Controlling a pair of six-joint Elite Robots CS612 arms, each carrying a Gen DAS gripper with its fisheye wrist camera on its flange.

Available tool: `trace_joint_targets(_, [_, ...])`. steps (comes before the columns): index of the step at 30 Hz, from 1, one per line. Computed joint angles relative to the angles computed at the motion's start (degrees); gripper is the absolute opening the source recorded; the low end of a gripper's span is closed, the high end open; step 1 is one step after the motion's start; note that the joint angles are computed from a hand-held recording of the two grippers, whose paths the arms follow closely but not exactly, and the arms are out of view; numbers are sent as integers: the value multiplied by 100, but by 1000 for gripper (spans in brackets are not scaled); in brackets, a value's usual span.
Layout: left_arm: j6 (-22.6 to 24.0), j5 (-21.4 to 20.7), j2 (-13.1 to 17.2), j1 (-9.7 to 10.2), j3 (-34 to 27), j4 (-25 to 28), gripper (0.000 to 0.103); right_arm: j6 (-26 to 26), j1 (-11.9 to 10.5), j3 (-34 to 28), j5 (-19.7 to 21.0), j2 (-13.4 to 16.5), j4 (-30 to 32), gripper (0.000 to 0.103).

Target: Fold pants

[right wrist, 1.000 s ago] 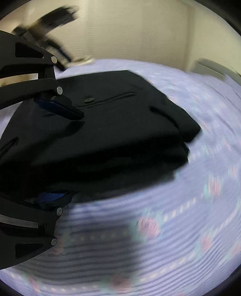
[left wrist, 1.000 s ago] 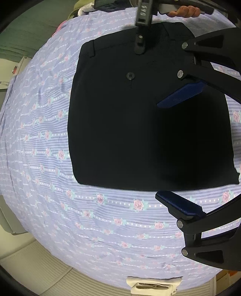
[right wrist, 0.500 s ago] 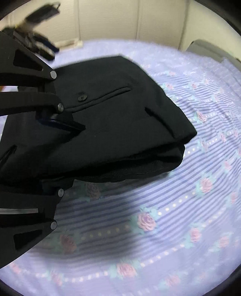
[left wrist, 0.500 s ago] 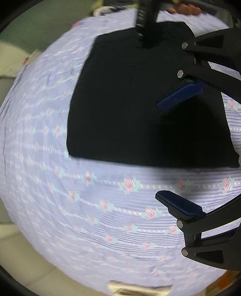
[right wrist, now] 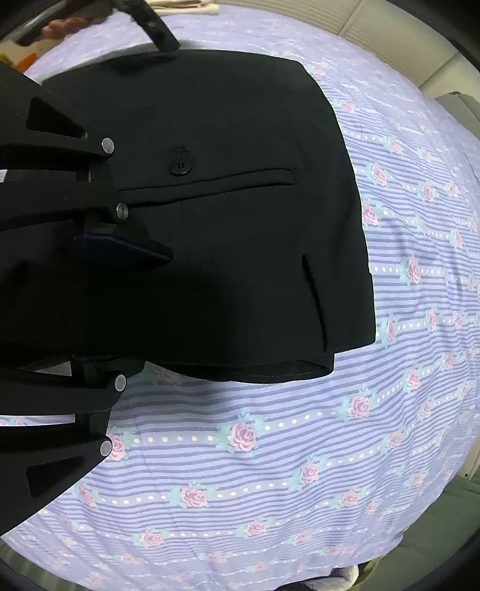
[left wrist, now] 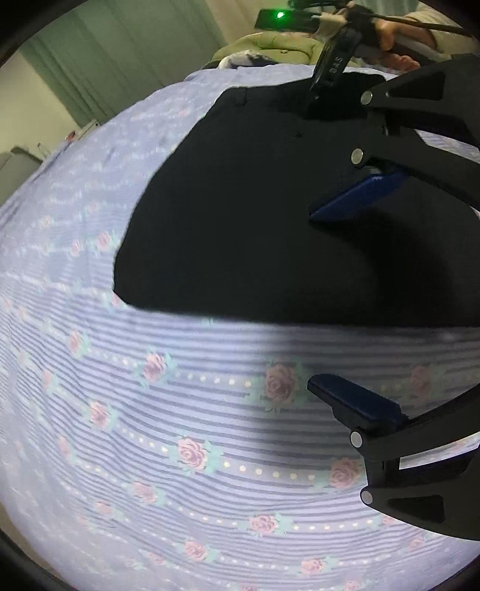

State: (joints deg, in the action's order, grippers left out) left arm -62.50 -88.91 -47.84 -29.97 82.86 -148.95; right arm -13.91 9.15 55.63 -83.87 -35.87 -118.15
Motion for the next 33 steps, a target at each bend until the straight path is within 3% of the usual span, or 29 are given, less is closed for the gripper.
trace_joint_targets(5, [52, -226, 68, 25, 19, -309, 83, 170, 43, -151, -29, 100, 116, 39])
trace_joint_targets(7, [-93, -603, 115, 65, 75, -890, 67, 165, 35, -154, 15, 106, 114, 40])
trace_joint_targets(11, [-68, -470, 113, 9, 65, -997, 67, 222, -49, -250, 201, 148, 292, 40])
trace_joint_targets(14, [-216, -766, 255, 74, -8, -908, 67, 24, -114, -143, 150, 83, 220, 40])
trace_joint_targets(17, [-389, -755, 337, 79, -111, -944, 70, 9, -130, -144, 163, 97, 197, 40])
trace_joint_targets(19, [-559, -804, 392, 81, -243, -917, 63, 118, -168, -260, 294, 161, 366, 42])
trace_joint_targets(21, [-665, -840, 420, 65, -318, -970, 47, 165, -186, -293, 377, 183, 386, 42])
trace_joint_targets(24, [-719, -664, 307, 14, -297, -791, 22, 107, -237, -79, 521, 75, 132, 42])
trace_joint_targets(26, [-796, -534, 218, -29, -273, -681, 15, 20, -248, 126, 529, -61, -97, 36])
trace_joint_targets(28, [-698, -268, 133, -109, -339, -391, 15, -65, -260, 328, 605, -210, -310, 29])
trace_joint_targets(33, [-186, 422, -45, -367, -658, 586, 14, -235, -331, 564, 815, -485, -590, 24])
